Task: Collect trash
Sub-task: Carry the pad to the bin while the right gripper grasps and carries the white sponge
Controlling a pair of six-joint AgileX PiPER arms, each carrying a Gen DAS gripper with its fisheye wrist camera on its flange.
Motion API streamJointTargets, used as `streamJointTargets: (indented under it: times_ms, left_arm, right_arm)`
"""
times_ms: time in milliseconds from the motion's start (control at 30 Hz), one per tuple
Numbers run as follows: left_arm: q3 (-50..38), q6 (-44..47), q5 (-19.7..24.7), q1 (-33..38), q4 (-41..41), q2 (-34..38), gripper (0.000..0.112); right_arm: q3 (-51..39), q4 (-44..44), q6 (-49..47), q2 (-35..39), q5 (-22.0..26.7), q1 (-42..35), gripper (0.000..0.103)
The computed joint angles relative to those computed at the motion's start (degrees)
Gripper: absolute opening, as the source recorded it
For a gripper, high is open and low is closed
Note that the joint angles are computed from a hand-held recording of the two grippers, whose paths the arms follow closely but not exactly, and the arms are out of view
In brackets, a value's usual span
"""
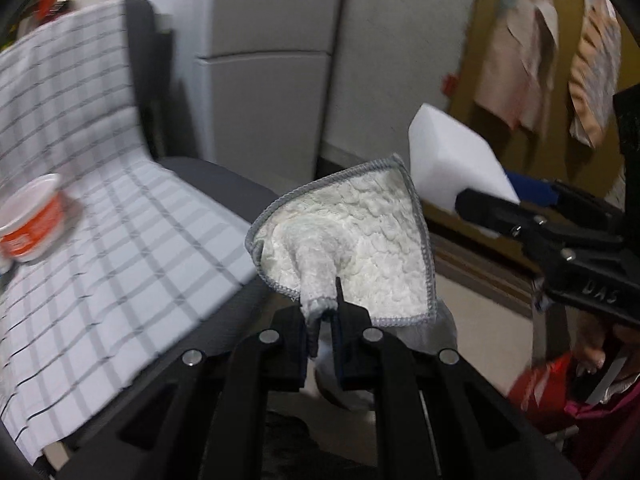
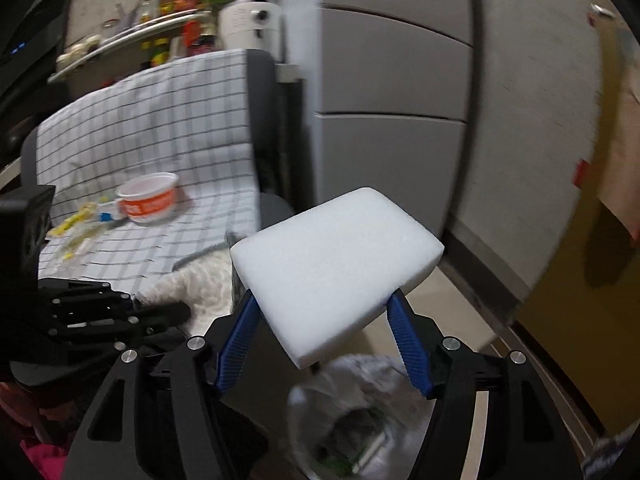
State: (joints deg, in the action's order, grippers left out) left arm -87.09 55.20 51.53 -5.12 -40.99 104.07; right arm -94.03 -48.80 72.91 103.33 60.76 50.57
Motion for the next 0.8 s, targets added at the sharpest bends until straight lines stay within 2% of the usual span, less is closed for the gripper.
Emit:
streamJointTargets:
  times_ms: [300, 467, 600, 633, 700, 733, 800]
  left_arm:
    - [-3.30, -5.74, -1.31, -7.59, 5.47, 5.41, 0.007]
    - [-3.05, -5.27, -2.50, -10.17, 5.73, 6.74, 0.007]
    - [-4.42, -5.25, -2.50, -11.25, 6.29, 8.85, 0.009]
    - [-5.25, -5.52, -1.98, -11.27, 6.22, 9.73, 0.014]
    - [-7.03, -7.30, -0.89, -11.43, 6.81, 11.32, 0.055]
    - [-7.55, -7.98, -0.67, -11.34, 6.77, 11.96, 0.060]
    - [-8.89, -8.91, 0.36, -11.27, 6.97, 13.13, 0.061]
  right_arm:
    - [16.05, -3.89, 12.41, -7.63, 1.42, -0.56, 0.066]
    - [19.67, -1.02, 11.78, -8.46, -0.04, -1.80, 0.067]
    - [21.89, 3.24, 10.71, -8.30, -3.80, -4.35, 0.069]
    - [22.43, 4.48, 10.33, -8.31, -4.94, -5.14, 0.070]
    - [23.34, 6.26, 10.47, -8.33, -6.61, -6.47, 0.075]
    - [24.05, 7.24, 10.80, -8.49, -7.46, -7.25, 0.078]
    - [24.90, 8.20, 11.43, -8.69, -8.13, -7.89, 0.078]
